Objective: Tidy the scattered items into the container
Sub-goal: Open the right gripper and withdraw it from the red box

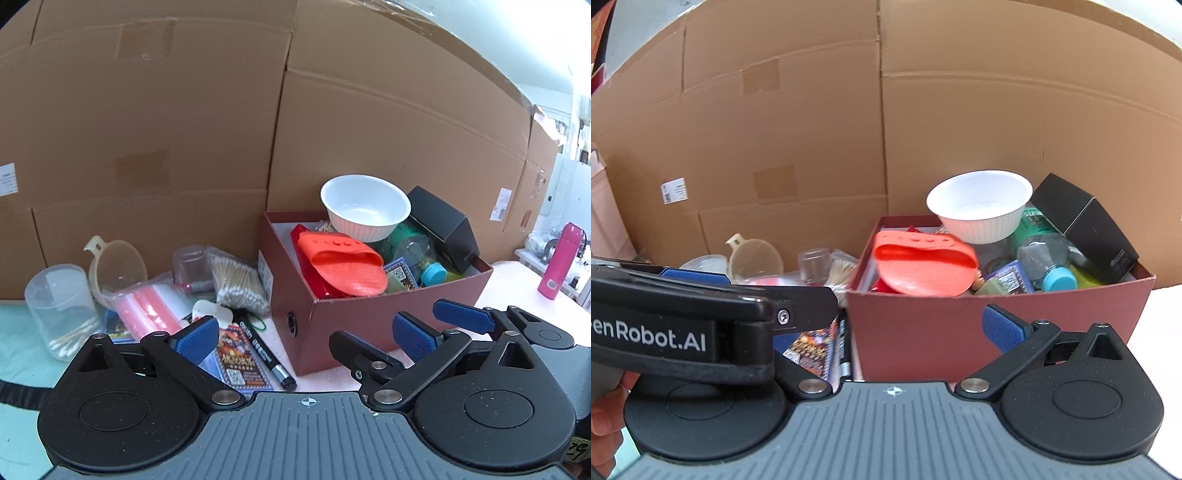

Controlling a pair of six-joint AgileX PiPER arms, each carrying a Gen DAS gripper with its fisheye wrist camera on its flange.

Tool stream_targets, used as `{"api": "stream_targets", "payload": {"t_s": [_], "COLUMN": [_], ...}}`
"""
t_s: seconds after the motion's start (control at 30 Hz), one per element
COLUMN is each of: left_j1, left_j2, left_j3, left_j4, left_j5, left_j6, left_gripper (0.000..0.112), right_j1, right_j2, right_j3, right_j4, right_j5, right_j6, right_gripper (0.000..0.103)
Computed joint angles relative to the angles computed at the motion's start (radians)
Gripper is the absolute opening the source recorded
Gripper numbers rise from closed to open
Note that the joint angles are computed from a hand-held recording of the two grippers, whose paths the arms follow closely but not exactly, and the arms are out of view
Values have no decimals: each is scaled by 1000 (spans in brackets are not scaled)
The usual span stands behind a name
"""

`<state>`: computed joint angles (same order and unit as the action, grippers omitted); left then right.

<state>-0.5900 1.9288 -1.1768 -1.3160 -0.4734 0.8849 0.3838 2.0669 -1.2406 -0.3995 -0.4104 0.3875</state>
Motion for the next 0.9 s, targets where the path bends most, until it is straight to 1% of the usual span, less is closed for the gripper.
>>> {"api": "stream_targets", "payload": {"t_s": [0.17,0.37,0.57,0.77,0.9], "left_j1": [-32,-60,-76,-74,-55], "left_j2": [-57,-115,-159,-196,-212], "left_j3": [97,201,294,377,419], "left_j4": [42,71,95,137,184], "left_j5": [-45,-77,-102,-110,-96], "left_j6": [-83,-166,-238,-314,-374], "left_gripper": [103,103,103,103,103], "right_j1": [23,72,116,171,204], "right_j2": [-45,-87,-102,-103,-96], "right_j3": [79,159,202,217,209], "right_j4": [41,148,161,187,209], "right_j5": [-30,-47,-53,-42,-27], "right_j6": [-40,-163,-175,-214,-236], "right_gripper": [103,103,103,103,103]}}
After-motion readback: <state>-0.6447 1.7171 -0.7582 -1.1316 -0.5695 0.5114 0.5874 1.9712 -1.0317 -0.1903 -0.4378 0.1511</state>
